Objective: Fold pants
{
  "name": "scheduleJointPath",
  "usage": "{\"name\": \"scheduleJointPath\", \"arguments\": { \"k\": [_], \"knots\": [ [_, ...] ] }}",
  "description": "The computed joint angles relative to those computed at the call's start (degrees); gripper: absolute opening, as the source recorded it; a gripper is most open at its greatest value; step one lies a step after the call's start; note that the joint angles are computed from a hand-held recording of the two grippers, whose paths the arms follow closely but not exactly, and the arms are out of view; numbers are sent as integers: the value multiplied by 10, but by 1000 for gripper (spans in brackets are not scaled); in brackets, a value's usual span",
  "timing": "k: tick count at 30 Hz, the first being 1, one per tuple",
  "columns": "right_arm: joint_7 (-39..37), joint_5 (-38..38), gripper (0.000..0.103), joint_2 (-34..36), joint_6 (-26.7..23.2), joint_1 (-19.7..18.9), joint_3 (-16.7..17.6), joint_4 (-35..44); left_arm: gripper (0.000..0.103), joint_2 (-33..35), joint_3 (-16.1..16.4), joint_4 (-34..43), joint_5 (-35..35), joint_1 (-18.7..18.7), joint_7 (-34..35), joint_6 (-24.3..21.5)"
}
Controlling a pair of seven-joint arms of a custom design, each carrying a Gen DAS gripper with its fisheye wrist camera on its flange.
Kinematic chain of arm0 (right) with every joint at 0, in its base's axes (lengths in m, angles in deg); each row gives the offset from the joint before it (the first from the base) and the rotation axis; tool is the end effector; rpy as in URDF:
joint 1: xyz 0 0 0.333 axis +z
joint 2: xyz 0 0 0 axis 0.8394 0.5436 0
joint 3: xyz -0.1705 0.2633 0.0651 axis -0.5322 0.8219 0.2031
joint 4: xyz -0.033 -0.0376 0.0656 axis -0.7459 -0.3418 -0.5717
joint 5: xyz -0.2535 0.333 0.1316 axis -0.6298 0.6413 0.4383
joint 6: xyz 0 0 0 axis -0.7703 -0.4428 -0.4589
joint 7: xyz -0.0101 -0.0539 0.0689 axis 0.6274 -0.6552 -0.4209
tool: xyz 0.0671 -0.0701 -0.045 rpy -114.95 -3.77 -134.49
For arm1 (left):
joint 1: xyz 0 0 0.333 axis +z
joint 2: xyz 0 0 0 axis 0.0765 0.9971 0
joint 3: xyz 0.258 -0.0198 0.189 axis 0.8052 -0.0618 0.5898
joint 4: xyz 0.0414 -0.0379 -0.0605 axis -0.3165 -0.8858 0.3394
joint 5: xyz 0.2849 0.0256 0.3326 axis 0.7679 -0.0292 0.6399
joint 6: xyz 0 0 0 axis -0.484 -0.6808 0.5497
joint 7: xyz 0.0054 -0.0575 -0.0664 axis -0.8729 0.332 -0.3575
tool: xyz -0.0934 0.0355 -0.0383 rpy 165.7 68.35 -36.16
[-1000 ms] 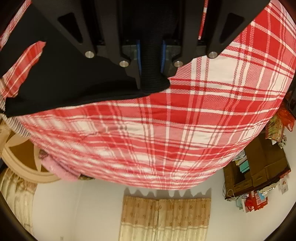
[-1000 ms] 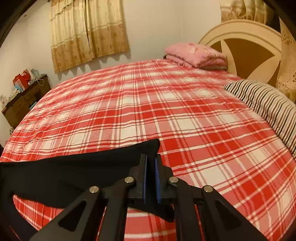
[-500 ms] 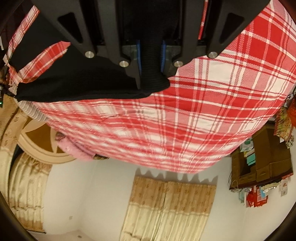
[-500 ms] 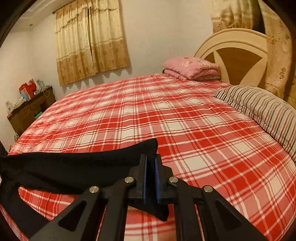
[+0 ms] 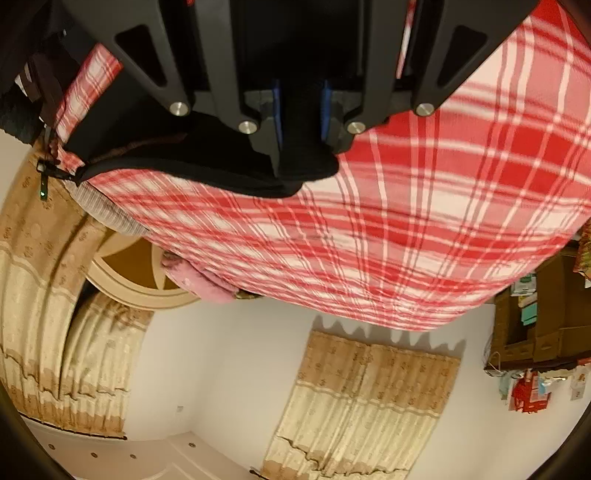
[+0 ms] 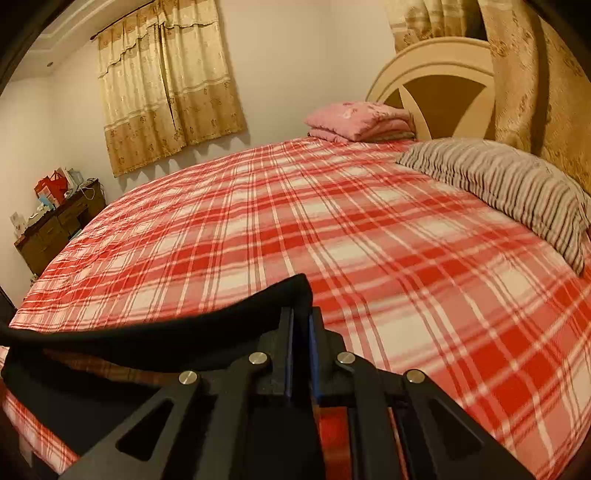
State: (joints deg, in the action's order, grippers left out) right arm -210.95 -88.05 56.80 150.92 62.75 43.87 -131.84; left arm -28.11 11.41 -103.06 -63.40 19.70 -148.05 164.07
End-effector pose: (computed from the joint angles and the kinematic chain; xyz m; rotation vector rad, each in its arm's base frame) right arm 0.4395 0.1342 0.3758 -1.1287 2.1175 -0.9576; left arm 0.7270 0.0378 0.3367 -1.3485 2.1024 -1.5587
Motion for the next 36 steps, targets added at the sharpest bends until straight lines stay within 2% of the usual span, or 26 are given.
{"name": "scheduleJointPath", "arguments": {
  "k": [9,15,16,18,19,20,21,25,27,30,33,34,36],
  "knots": [
    [-5,64,7,-49,-8,22,22,-65,16,-17,11,-45,8,12,28,-36],
    [-57,114,8,-51,-10,30,28,-77,18,-30,19,-63,34,-9,59,5],
    [-62,119,8,-55,-6,30,28,-80,21,-34,19,-68,36,-14,70,22],
    [-82,140,15,-69,-10,34,31,-86,27,-39,18,-78,33,-19,94,52],
    [-100,161,35,-78,-28,39,33,-88,35,-42,18,-84,28,-23,108,75],
    [-115,182,55,-84,-49,44,39,-87,39,-46,17,-91,21,-29,134,107],
    [-130,200,57,-94,-76,51,48,-87,43,-49,17,-95,19,-31,148,117],
    [-128,205,57,-119,-114,55,75,-79,43,-58,19,-111,32,-38,184,154],
    [-109,186,57,-115,-102,52,83,-65,43,-63,16,-118,20,-39,215,174],
    [-110,146,57,-58,-66,53,89,-6,43,-73,10,-124,-23,-46,269,207],
    [-197,136,57,57,-54,79,85,100,35,-81,10,-129,-63,-61,339,234],
    [-232,136,57,104,-41,91,81,142,30,-82,13,-132,-54,-66,338,234],
    [-288,142,57,190,-12,114,73,218,30,-81,18,-132,-37,-74,324,232]
  ]
}}
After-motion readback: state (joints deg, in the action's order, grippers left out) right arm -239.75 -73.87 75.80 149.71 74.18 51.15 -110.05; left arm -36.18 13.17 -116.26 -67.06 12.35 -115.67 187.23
